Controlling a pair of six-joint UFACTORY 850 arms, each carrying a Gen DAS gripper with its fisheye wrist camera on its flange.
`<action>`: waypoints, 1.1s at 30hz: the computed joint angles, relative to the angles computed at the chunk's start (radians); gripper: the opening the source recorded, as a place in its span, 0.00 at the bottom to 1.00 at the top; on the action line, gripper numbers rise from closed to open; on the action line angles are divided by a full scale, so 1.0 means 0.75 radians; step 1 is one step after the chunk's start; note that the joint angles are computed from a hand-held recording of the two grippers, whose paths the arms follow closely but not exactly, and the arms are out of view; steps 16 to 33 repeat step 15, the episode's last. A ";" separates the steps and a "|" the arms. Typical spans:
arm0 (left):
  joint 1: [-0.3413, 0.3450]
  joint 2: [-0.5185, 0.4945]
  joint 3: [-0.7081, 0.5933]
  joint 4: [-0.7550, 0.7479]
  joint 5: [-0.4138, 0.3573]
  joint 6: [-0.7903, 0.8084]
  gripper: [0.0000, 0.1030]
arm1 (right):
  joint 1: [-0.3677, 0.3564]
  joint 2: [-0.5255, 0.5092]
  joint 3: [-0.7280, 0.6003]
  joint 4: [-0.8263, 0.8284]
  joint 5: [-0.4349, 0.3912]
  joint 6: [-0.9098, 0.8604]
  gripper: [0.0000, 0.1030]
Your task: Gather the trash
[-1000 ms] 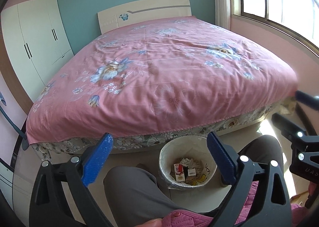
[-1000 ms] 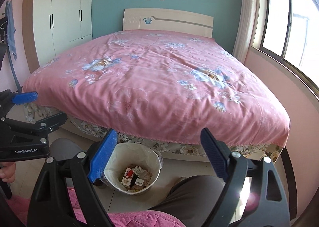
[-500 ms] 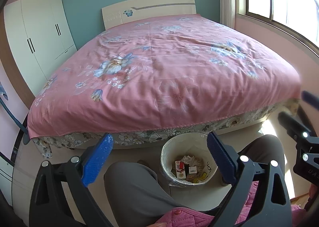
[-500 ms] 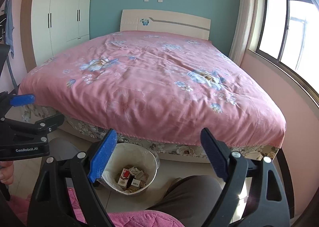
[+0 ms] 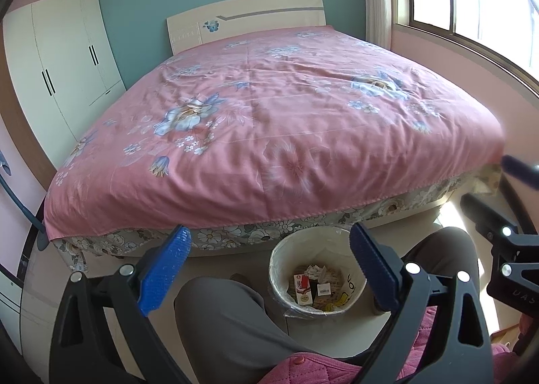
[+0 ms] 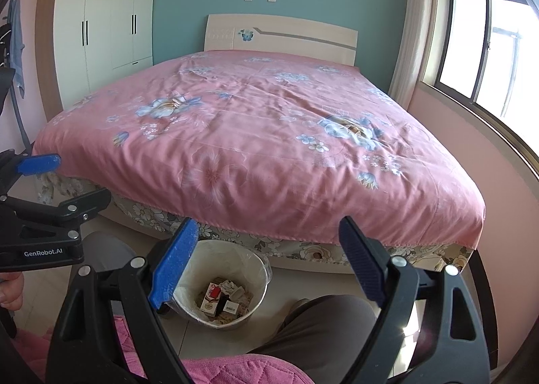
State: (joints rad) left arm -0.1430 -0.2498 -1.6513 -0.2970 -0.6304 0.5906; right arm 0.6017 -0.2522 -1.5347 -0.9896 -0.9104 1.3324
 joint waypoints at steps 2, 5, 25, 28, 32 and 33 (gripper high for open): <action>0.000 0.000 -0.001 -0.006 -0.005 0.002 0.94 | 0.000 0.000 0.000 0.001 0.001 0.001 0.82; 0.001 0.001 0.000 -0.010 -0.003 0.007 0.94 | 0.000 0.000 0.000 -0.003 -0.001 0.000 0.82; 0.008 0.012 0.012 -0.047 -0.003 0.055 0.94 | 0.000 0.004 0.004 -0.002 0.003 0.000 0.82; 0.008 0.012 0.012 -0.047 -0.003 0.055 0.94 | 0.000 0.004 0.004 -0.002 0.003 0.000 0.82; 0.008 0.012 0.012 -0.047 -0.003 0.055 0.94 | 0.000 0.004 0.004 -0.002 0.003 0.000 0.82; 0.008 0.012 0.012 -0.047 -0.003 0.055 0.94 | 0.000 0.004 0.004 -0.002 0.003 0.000 0.82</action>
